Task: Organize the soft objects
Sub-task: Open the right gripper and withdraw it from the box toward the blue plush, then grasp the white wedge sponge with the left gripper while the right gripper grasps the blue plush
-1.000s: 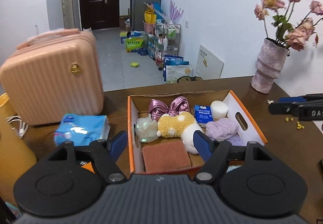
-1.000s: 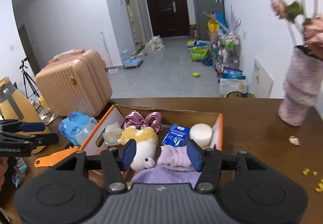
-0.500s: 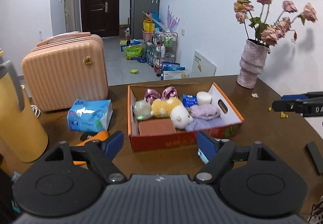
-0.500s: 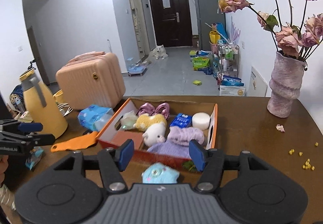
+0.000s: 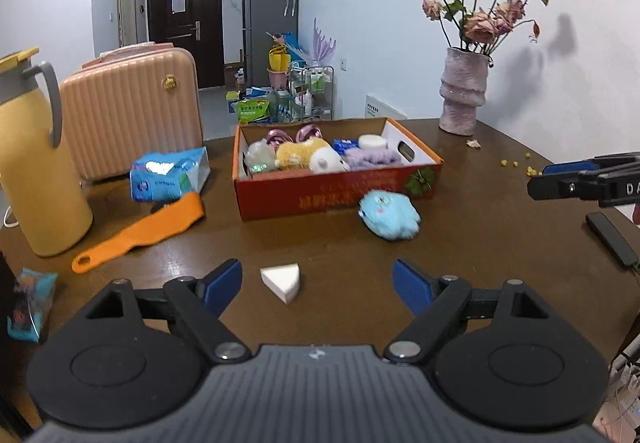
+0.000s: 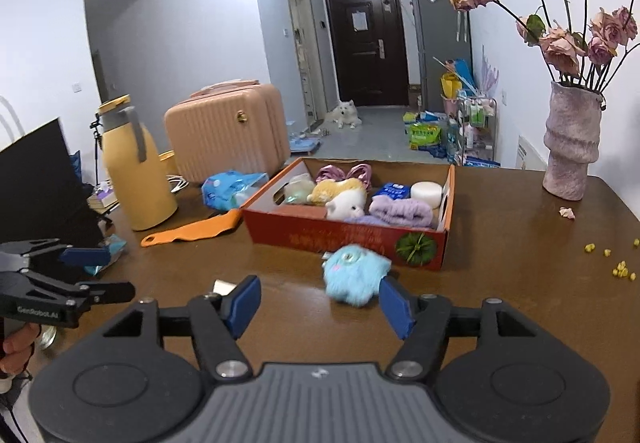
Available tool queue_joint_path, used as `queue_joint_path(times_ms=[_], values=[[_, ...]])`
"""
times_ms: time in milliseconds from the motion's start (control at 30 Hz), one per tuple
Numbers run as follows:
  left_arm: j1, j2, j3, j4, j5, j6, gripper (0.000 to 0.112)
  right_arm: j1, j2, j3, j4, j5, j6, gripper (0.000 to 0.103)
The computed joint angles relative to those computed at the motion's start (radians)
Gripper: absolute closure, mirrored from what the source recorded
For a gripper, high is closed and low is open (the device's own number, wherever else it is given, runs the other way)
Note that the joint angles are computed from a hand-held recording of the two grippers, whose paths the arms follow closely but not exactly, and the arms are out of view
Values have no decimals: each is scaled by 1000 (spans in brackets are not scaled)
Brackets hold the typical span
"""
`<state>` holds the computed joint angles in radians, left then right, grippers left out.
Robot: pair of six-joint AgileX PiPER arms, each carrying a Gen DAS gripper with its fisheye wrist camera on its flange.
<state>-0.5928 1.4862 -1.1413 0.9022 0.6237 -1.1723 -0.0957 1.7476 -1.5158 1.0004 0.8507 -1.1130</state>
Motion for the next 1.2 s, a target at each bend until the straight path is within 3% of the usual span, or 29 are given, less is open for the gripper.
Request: queue_joint_path(times_ms=[233, 367, 500, 1200], values=[[-62, -32, 163, 174, -20, -336, 28, -19, -105, 289, 175, -81, -238, 35], [-47, -25, 208, 184, -48, -415, 28, -22, -111, 373, 236, -104, -312, 35], [-20, -8, 214, 179, -66, -416, 28, -35, -74, 367, 239, -55, -305, 35], [183, 289, -45, -41, -212, -121, 31, 77, 225, 29, 75, -146, -63, 35]])
